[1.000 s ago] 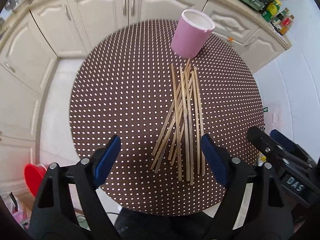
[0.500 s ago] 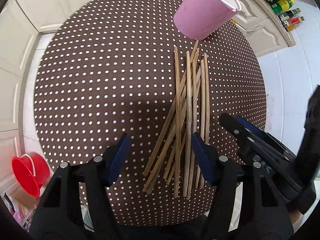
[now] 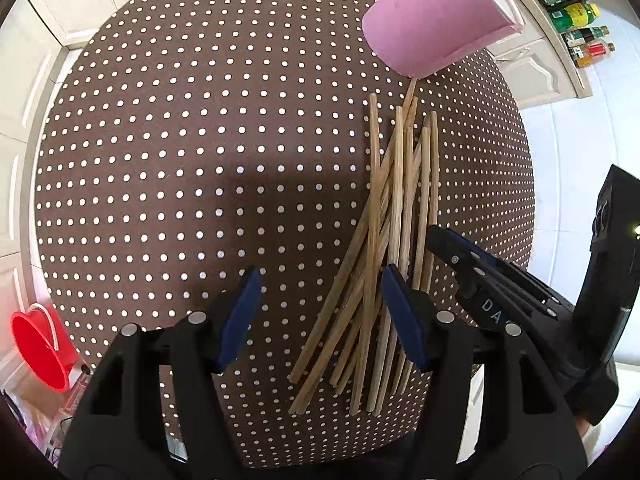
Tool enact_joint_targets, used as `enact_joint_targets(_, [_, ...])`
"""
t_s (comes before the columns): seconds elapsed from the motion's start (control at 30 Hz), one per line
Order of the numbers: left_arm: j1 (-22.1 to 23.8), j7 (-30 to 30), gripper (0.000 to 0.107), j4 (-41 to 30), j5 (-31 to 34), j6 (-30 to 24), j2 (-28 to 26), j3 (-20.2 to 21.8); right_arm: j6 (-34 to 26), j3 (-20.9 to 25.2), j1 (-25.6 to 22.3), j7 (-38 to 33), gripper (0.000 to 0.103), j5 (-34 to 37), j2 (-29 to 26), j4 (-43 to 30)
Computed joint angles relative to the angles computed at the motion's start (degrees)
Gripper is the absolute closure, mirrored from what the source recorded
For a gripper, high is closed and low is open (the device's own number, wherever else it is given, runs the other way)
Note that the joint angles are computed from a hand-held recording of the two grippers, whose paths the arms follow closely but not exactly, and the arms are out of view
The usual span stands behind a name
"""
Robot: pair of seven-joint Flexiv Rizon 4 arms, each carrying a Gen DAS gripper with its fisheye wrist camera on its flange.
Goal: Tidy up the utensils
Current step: 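Lower both tools to the chopstick pile and grasp one chopstick with the right tool, then grasp a chopstick with the left tool while the right tool lifts its chopstick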
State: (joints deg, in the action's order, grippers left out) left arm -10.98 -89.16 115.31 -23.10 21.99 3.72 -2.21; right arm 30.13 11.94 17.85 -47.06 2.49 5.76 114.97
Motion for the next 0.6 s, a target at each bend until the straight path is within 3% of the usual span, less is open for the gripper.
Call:
enact_joint_targets(0.3, [0.0, -2.6, 0.046, -1.9, -1.5, 3.7, -4.1, -0.8, 3.0, -0.5, -0.5, 0.6, 0.098, 0.8, -1.2, 0.3])
enact_joint_targets(0.6, [-2.9, -13.0, 0.057, -5.5, 2.1, 10.0, -9.3, -3.1, 4.2, -2.5, -2.5, -8.7, 0.098, 6.5, 1.6, 1.1])
